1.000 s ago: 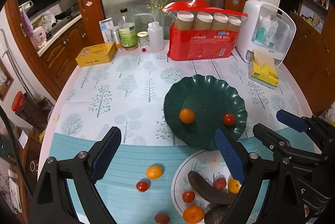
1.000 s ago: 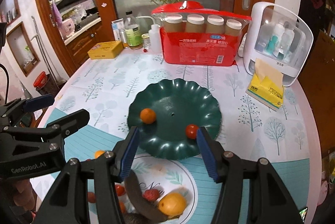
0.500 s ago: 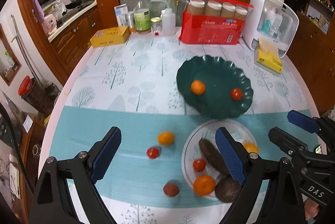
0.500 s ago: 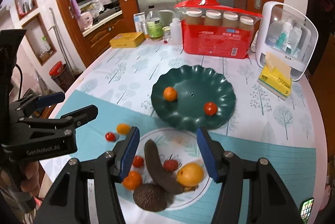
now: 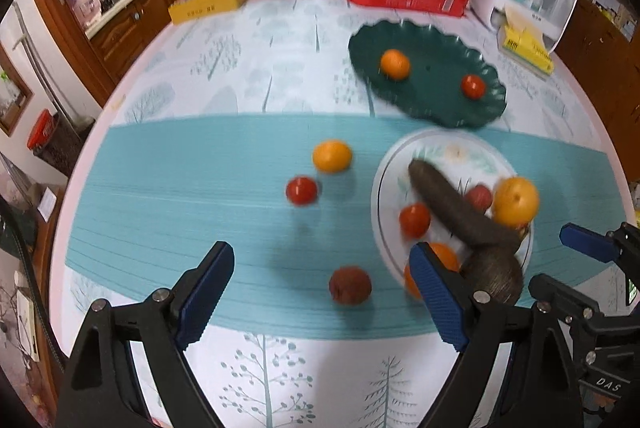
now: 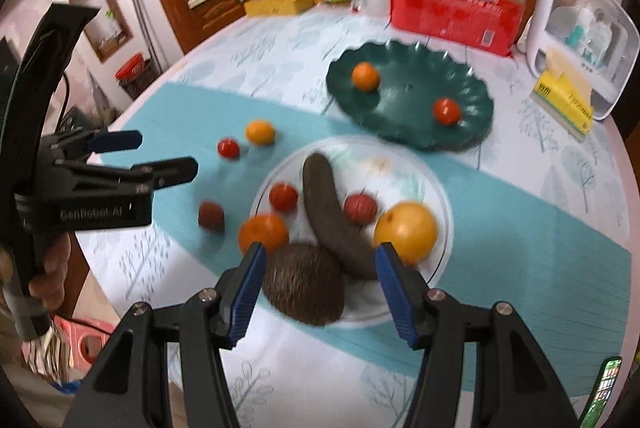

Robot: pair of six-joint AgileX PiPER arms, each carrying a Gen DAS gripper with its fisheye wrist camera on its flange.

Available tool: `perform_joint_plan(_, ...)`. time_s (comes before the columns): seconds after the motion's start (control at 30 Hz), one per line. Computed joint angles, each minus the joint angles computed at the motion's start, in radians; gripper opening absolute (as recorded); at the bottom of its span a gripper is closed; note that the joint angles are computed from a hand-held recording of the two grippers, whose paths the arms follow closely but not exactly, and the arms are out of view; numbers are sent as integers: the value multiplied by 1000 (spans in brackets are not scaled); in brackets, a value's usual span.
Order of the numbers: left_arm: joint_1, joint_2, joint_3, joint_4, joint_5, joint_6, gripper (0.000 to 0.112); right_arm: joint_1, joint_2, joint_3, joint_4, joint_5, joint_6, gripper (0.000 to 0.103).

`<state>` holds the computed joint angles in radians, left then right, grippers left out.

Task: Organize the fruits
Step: 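Move both tools back toward the white plate of fruit, then grasp the brown lychee with the left tool while the right tool grasps the avocado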

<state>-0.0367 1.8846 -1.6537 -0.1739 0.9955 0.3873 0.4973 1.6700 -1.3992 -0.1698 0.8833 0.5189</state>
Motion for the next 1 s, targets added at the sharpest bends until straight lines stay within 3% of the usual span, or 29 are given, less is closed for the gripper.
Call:
perform_joint_plan(0.33,20,49,75,-37,-34,29,78,22,14,100,13,-75,33,57)
perform_joint_plan(1.0,0,113,80,-92,-25,63,33,29,73,101,37,-120,25,62)
